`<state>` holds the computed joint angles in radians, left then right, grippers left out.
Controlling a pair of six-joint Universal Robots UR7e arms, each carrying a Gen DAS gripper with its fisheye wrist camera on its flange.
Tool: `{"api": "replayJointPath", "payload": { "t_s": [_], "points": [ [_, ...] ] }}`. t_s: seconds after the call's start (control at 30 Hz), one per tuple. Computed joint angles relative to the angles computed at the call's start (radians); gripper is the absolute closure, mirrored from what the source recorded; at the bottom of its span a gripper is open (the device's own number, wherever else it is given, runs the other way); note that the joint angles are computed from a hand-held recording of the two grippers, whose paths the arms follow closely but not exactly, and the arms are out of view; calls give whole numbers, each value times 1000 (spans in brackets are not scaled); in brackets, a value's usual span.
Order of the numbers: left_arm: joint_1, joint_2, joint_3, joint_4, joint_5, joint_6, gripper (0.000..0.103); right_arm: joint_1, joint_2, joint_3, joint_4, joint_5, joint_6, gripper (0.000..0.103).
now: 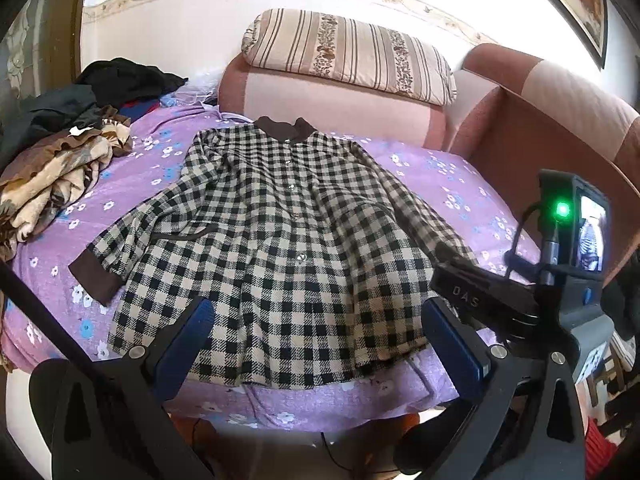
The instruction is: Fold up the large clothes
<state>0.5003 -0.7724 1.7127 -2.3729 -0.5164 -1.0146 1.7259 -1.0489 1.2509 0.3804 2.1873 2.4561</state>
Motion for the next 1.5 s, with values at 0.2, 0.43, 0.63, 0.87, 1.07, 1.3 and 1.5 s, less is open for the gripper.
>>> {"api": "replayJointPath", "payload": {
  "t_s": [0.2, 0.43, 0.63, 0.87, 1.07, 1.3, 1.5],
  "points": [
    [18, -14, -8, 90, -13, -92, 0, 0, -63, 96, -166, -40, -75, 6],
    [30, -21, -39, 259, -5, -221, 0, -18, 10, -30, 75, -64, 66, 6],
    [34, -25, -47, 307, 10, -254, 0, -13, 34, -33, 98, -49, 29, 6],
    [39, -26, -57, 351, 22, -281, 0, -16, 41, -32, 109, -50, 38, 6],
    [49, -31, -85, 502, 51, -379, 0, -18, 52, -41, 127, -42, 43, 6],
    [65, -28, -93, 529, 21, -382, 0, -11, 55, -25, 116, -45, 14, 6],
    [71, -25, -93, 518, 6, -374, 0, -17, 62, -33, 129, -40, 25, 6]
  ]
}}
